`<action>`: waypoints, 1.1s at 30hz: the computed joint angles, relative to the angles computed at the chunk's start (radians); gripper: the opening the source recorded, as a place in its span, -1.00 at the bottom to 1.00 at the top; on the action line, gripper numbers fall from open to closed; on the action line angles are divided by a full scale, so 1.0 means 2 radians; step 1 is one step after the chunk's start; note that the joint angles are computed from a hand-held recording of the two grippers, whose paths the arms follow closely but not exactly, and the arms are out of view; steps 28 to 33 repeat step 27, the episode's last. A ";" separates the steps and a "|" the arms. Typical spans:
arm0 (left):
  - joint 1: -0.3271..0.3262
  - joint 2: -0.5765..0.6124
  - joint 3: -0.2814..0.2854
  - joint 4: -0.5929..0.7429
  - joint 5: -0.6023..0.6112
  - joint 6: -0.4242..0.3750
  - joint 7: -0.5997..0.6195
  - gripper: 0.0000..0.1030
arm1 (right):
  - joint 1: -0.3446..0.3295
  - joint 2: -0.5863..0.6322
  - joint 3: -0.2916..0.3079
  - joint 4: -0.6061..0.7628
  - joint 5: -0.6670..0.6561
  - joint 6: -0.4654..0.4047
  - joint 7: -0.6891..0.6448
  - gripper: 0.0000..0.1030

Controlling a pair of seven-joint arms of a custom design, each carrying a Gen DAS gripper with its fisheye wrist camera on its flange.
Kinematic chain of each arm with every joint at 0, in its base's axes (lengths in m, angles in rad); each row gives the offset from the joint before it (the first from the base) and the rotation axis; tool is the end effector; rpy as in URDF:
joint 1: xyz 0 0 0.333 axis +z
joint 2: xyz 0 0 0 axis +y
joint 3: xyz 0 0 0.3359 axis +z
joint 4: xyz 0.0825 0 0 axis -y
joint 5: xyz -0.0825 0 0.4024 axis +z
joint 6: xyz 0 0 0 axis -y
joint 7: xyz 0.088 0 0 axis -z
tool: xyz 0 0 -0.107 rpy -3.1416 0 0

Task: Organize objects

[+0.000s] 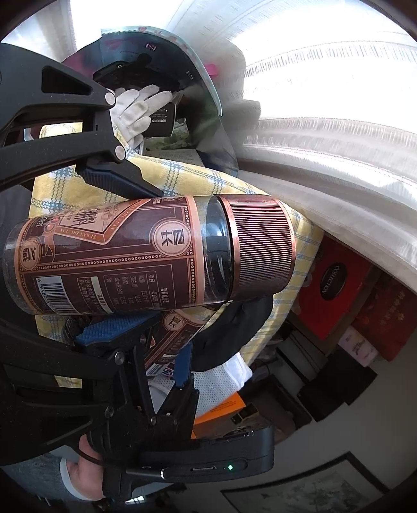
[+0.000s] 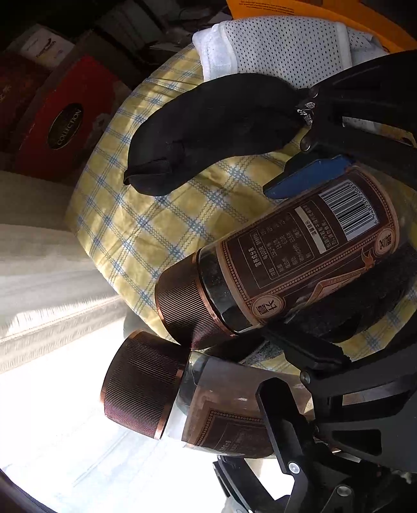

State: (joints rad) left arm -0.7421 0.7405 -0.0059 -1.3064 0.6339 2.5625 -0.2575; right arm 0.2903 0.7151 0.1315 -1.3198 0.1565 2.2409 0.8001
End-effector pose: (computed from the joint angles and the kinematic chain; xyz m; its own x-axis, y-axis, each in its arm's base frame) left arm 0.5893 -0.5571 0.3619 0.4305 -0.7692 0.4722 -0.6599 -0.6252 -0.4167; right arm 0.7270 0.3026 0.3435 0.8773 -0.4793 -0.0264 -0.4650 -0.8349 -0.2945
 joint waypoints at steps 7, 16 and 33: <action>-0.008 -0.007 0.011 -0.001 0.018 0.002 -0.017 0.22 | -0.022 -0.010 0.011 -0.002 0.043 -0.003 0.022 0.33; -0.009 0.016 0.005 0.063 0.032 -0.021 0.003 0.21 | -0.055 -0.026 0.018 0.006 0.111 -0.014 0.039 0.17; -0.020 0.090 0.008 0.179 -0.019 -0.086 0.064 0.21 | -0.039 -0.030 -0.013 -0.011 0.059 -0.009 0.060 -0.71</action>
